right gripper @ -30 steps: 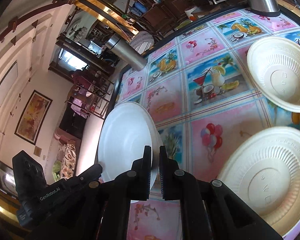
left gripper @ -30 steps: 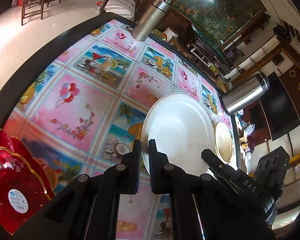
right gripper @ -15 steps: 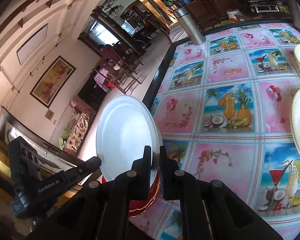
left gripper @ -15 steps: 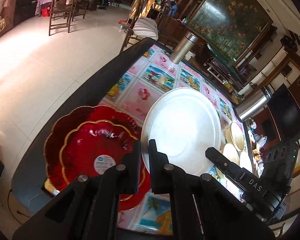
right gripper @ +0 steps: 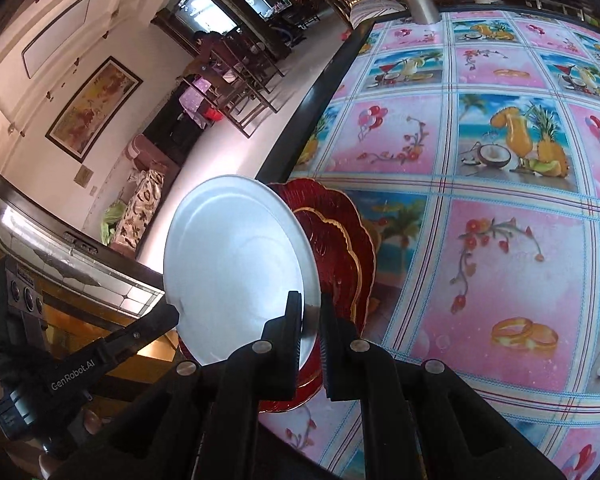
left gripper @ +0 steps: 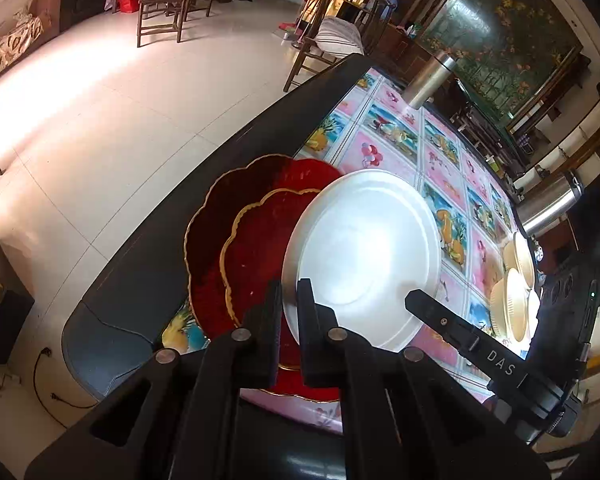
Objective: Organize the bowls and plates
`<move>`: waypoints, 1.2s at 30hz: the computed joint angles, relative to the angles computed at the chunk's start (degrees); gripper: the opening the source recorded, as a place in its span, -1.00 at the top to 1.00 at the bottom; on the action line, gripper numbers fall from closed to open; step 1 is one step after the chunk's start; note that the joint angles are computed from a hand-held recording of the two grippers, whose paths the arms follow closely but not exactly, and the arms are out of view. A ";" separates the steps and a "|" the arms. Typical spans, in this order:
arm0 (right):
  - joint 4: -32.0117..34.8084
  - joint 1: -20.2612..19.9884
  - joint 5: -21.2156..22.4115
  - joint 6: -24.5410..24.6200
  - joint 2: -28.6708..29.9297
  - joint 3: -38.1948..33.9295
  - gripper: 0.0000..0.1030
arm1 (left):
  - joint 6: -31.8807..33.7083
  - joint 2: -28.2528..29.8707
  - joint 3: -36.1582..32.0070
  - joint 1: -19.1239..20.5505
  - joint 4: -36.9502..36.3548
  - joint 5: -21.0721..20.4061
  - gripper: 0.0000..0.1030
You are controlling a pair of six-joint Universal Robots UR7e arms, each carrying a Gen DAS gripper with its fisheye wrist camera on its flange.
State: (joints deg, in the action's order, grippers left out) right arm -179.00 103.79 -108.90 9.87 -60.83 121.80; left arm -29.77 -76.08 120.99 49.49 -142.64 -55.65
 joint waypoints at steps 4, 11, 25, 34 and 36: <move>1.37 -0.58 -0.16 0.52 1.83 -0.71 0.83 | -0.59 -0.83 0.57 0.83 0.97 -0.59 0.89; 1.73 0.25 -2.16 0.33 3.05 -1.28 0.84 | 0.45 -2.61 2.31 -1.34 0.75 6.34 0.89; 1.39 8.51 -16.45 -5.57 3.79 -3.09 0.08 | 2.45 -5.02 3.51 -2.35 -0.86 6.89 0.89; -2.99 7.06 -12.82 -4.01 -2.67 0.62 -0.08 | 3.87 -4.03 3.65 -5.47 -1.53 6.64 0.89; -4.66 6.41 -13.28 -4.31 -4.95 2.13 -0.08 | 4.65 -2.70 3.63 -6.82 -1.99 6.52 0.89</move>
State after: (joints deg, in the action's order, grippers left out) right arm -183.66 110.19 -122.18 5.56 -65.78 123.93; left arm -25.12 -78.78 124.63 42.67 -144.63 -49.14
